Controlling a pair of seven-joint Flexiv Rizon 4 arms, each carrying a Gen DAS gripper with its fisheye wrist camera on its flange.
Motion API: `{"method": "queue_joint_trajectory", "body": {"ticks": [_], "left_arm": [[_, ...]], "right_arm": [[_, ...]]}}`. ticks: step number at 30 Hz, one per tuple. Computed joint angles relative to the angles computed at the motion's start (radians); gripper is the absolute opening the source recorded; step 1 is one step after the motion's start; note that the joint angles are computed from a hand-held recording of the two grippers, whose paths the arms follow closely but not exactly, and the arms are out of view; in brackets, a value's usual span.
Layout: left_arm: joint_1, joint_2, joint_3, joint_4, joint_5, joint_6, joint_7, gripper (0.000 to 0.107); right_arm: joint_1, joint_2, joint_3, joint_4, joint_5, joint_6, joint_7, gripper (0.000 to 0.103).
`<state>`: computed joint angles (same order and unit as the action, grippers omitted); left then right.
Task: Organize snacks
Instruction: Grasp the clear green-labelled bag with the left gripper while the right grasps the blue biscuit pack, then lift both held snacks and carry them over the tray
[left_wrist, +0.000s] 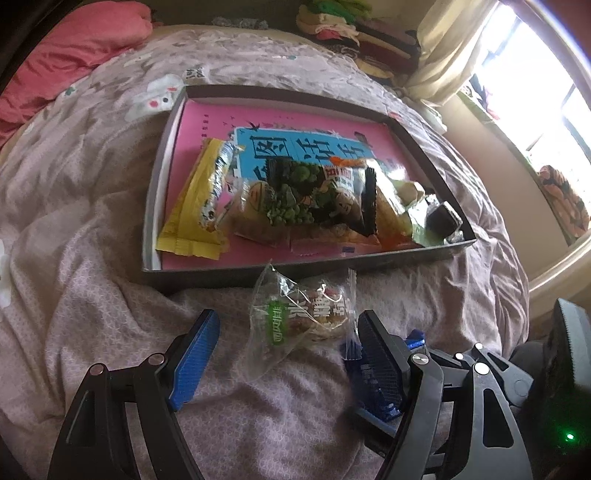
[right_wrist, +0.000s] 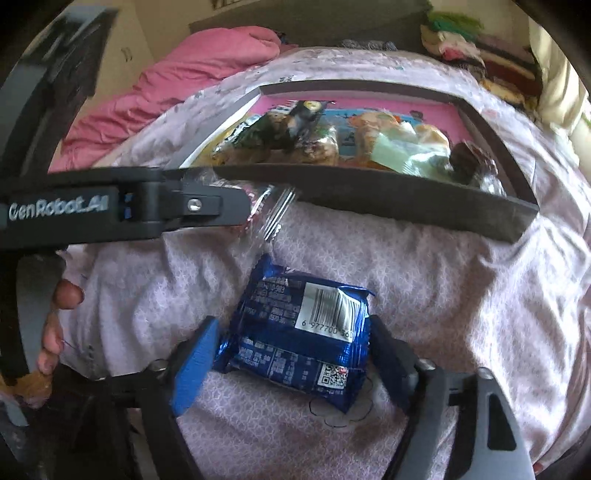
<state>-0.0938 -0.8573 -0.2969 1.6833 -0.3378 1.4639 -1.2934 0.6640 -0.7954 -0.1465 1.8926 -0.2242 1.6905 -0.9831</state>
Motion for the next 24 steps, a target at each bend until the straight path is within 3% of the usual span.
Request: {"method": "queue_joint_trajectory", "body": {"ticks": [2, 6, 9, 13, 24], "left_arm": [[0.004, -0.005, -0.007, -0.001, 0.002, -0.001, 0.006, 0.078], [0.011, -0.016, -0.023, -0.006, 0.0, 0.006, 0.016, 0.079], [0.018, -0.022, -0.035, -0.006, -0.002, 0.015, 0.02, 0.078], [0.019, -0.032, -0.044, -0.016, -0.006, 0.02, 0.017, 0.058], [0.092, -0.036, -0.144, 0.023, -0.012, 0.066, 0.041, 0.056]], "right_arm": [[0.0, 0.004, 0.0, 0.006, -0.008, 0.005, -0.013, 0.063], [-0.02, 0.017, 0.019, 0.02, -0.014, -0.002, -0.033, 0.055], [-0.062, 0.033, 0.053, 0.034, -0.002, 0.008, -0.034, 0.054], [-0.1, 0.04, 0.077, 0.037, 0.023, 0.031, -0.019, 0.054], [-0.107, 0.045, 0.065, 0.054, 0.119, 0.194, -0.04, 0.054]]}}
